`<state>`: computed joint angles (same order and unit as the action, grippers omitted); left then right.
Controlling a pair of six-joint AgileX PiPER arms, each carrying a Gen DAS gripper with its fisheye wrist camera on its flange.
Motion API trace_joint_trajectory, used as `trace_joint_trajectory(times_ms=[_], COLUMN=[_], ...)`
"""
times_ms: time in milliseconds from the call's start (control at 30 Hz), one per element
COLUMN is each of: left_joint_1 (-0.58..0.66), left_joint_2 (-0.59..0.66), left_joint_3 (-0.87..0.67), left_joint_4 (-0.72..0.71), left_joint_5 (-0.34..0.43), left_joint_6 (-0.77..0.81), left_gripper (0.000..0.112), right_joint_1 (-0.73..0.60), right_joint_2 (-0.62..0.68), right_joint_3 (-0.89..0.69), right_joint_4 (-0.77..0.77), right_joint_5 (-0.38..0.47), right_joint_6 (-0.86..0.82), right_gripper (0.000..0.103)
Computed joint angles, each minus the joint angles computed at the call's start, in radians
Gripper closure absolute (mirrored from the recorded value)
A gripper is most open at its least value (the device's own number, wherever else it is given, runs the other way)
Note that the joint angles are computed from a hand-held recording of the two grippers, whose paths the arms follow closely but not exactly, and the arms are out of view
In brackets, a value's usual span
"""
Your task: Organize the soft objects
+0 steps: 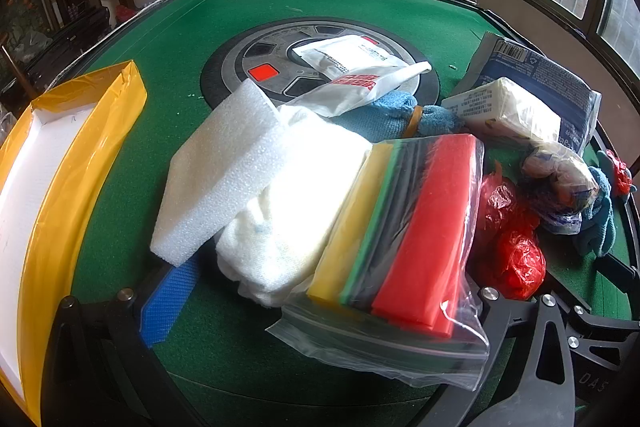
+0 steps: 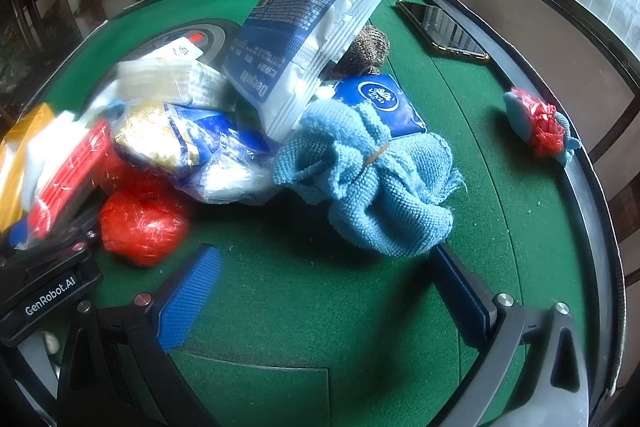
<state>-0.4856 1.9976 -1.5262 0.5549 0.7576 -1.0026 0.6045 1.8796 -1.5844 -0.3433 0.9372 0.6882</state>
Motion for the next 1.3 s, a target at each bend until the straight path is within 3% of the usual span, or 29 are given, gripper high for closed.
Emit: trace_joint_trajectory(times_ms=[133, 233, 300, 367, 500, 667, 733, 767, 833, 1033, 1167, 1300], left_joint_1=[-0.003, 0.039, 0.052, 0.043, 0.043, 0.037, 0.036, 0.035, 0.036, 0.056, 0.127, 0.141], left_joint_2=[-0.010, -0.020, -0.048, -0.078, -0.078, -0.086, -0.084, -0.084, -0.084, -0.107, -0.258, -0.336], left_joint_3=[0.007, -0.013, 0.034, 0.103, 0.096, 0.105, 0.103, 0.102, 0.101, 0.126, 0.270, 0.293], left_joint_4=[-0.029, -0.209, -0.243, -0.191, -0.202, -0.191, -0.188, -0.186, -0.188, -0.243, -0.416, -0.197], left_joint_5=[0.003, 0.013, -0.039, -0.113, -0.105, -0.102, -0.100, -0.099, -0.098, -0.112, -0.239, -0.243], left_joint_6=[0.035, 0.301, 0.390, 0.352, 0.366, 0.350, 0.347, 0.346, 0.350, 0.398, 0.494, 0.356], left_gripper=[0.009, 0.009, 0.009, 0.009, 0.009, 0.009, 0.009, 0.009, 0.009, 0.010, 0.012, 0.012], right_joint_1=[0.000, -0.001, -0.007, -0.015, -0.007, 0.130, 0.122, 0.100, 0.073, 0.077, 0.101, 0.041], right_joint_2=[-0.003, -0.014, -0.015, -0.014, -0.143, -0.398, -0.451, -0.428, -0.345, -0.123, -0.107, -0.153], right_joint_3=[-0.004, 0.012, 0.005, -0.008, 0.105, 0.264, 0.315, 0.290, 0.182, -0.011, 0.069, 0.122], right_joint_4=[0.014, 0.022, 0.044, 0.063, 0.028, -0.409, -0.478, -0.453, -0.391, -0.520, -0.681, -0.562], right_joint_5=[0.013, 0.007, 0.016, 0.045, 0.003, -0.069, -0.202, -0.231, -0.199, -0.126, -0.110, -0.213], right_joint_6=[-0.018, -0.037, -0.072, -0.097, -0.043, 0.307, 0.393, 0.388, 0.336, 0.450, 0.607, 0.567], right_gripper=[0.001, 0.001, 0.001, 0.002, 0.002, 0.001, 0.001, 0.001, 0.001, 0.001, 0.001, 0.001])
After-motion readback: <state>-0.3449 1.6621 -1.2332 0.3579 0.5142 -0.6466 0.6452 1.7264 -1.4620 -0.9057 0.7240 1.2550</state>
